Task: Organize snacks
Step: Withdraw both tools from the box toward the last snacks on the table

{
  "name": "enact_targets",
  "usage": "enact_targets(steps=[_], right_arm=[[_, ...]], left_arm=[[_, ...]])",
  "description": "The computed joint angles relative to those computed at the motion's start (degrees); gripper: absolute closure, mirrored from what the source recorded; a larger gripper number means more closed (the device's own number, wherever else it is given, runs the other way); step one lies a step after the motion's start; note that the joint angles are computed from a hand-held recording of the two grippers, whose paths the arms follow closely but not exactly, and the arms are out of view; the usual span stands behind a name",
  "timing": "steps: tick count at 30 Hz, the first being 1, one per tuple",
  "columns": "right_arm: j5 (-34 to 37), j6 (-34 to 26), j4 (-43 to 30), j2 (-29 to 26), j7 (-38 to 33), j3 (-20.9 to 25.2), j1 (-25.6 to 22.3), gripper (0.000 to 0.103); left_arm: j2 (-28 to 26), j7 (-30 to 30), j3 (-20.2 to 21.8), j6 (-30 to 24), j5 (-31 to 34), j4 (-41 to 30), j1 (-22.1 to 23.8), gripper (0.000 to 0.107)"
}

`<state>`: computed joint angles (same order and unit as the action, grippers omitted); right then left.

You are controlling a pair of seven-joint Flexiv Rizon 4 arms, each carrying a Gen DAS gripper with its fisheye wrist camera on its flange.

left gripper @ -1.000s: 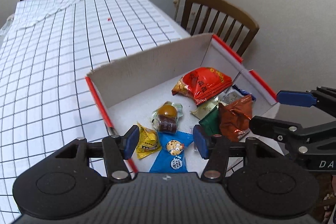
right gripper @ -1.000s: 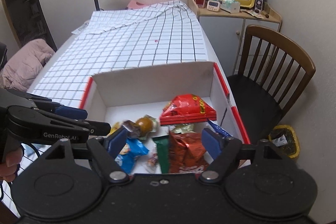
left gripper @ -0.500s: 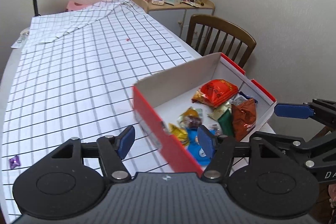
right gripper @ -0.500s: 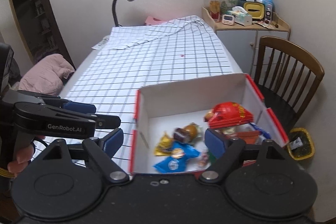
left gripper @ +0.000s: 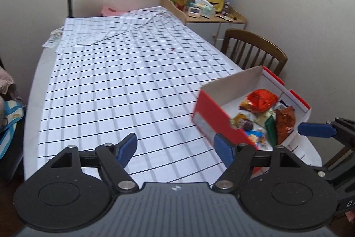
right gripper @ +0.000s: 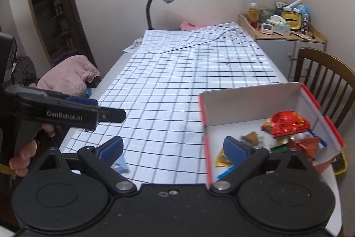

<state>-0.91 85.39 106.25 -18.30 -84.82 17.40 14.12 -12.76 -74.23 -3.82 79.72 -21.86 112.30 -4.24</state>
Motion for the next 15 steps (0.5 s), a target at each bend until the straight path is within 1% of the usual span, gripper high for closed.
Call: enact_targets(steps=[2, 5, 9, 10, 15], right_arm=[[-1.28, 0.96, 0.58, -0.14, 1.74, -1.42, 2.13, 0.0], [-2.67, 1.57, 0.7, -0.84, 3.73, -1.83, 3.85, 0.0], [-6.16, 1.9, 0.67, -2.08, 7.82, -4.39, 7.55, 0.0], [-6.96, 1.89, 0.54, -2.58, 8.84, -4.81, 8.37, 0.0], [-10.4, -0.23, -0.9, -5.18, 13.9, -6.36, 11.69, 0.0]], left_arm=[[0.73, 2.43, -0.8, 1.07, -2.29, 1.66, 1.5, 0.026], [1.69, 7.34, -2.33, 2.66, -7.54, 4.19, 3.85, 0.023], [1.8, 12.19, -3.04, 3.77, -13.81, 5.93, 5.59, 0.013], [1.57, 12.14, -2.36, 3.8, -13.96, 6.04, 5.62, 0.01], [-0.51, 11.22, 0.73, 2.65, -11.41, 5.23, 6.98, 0.009]])
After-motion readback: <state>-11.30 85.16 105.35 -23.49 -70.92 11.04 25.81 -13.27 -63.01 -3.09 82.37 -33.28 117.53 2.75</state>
